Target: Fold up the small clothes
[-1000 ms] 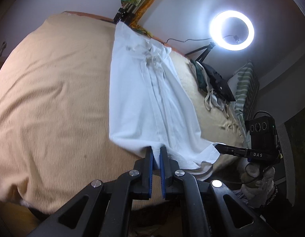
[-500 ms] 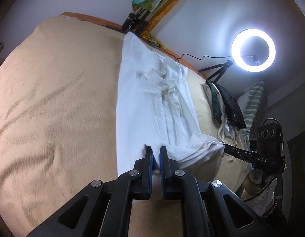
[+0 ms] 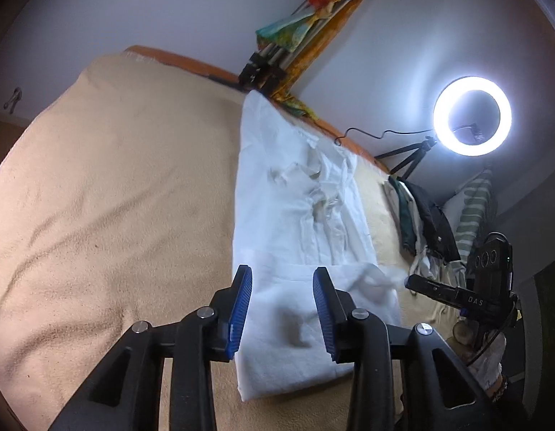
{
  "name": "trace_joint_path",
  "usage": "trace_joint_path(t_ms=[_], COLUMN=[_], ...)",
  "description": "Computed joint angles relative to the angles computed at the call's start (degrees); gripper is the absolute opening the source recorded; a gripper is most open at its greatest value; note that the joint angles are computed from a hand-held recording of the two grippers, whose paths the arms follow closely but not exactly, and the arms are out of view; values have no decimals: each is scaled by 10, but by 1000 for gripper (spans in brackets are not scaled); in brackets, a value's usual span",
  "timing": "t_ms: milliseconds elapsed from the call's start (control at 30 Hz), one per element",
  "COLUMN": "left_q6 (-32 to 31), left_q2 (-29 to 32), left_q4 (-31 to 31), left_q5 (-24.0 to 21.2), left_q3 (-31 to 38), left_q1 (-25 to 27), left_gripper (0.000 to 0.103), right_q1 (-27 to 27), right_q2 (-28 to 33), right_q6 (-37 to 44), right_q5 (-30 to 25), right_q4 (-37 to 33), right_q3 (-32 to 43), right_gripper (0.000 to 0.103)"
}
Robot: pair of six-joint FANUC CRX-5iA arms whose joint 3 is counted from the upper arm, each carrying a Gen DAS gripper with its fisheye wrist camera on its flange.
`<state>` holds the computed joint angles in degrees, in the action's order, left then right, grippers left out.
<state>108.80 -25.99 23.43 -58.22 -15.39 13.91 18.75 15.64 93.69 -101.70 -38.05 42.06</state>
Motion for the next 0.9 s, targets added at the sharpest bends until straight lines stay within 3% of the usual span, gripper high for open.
trace_joint_path(t_ms=[200, 433, 500, 633, 767, 900], left_q6=[-35, -39, -24, 41, 54, 43], left_q2=[18, 62, 79, 109, 106, 109], left_q4=[-7, -15, -47, -177, -202, -201], left_q5=[-10, -20, -30, -64, -67, -60], left_q3=[11, 27, 42, 100, 110, 120], left_q1=[-41, -68, -80, -114, -104, -90], left_gripper=[33, 31, 30, 22, 23, 30], right_q1=[-4, 42, 55, 82, 68, 46], right_q2=[-14, -23, -23, -28, -17, -5], right_q6=[65, 109, 117, 131, 114, 112], right_q5=[-27, -22, -11, 30, 41, 58], right_q4=[-25, 19, 39, 102, 105, 98], right_q3=[-6, -51, -63, -89, -76, -54], right_gripper=[27, 27, 27, 27, 27, 27])
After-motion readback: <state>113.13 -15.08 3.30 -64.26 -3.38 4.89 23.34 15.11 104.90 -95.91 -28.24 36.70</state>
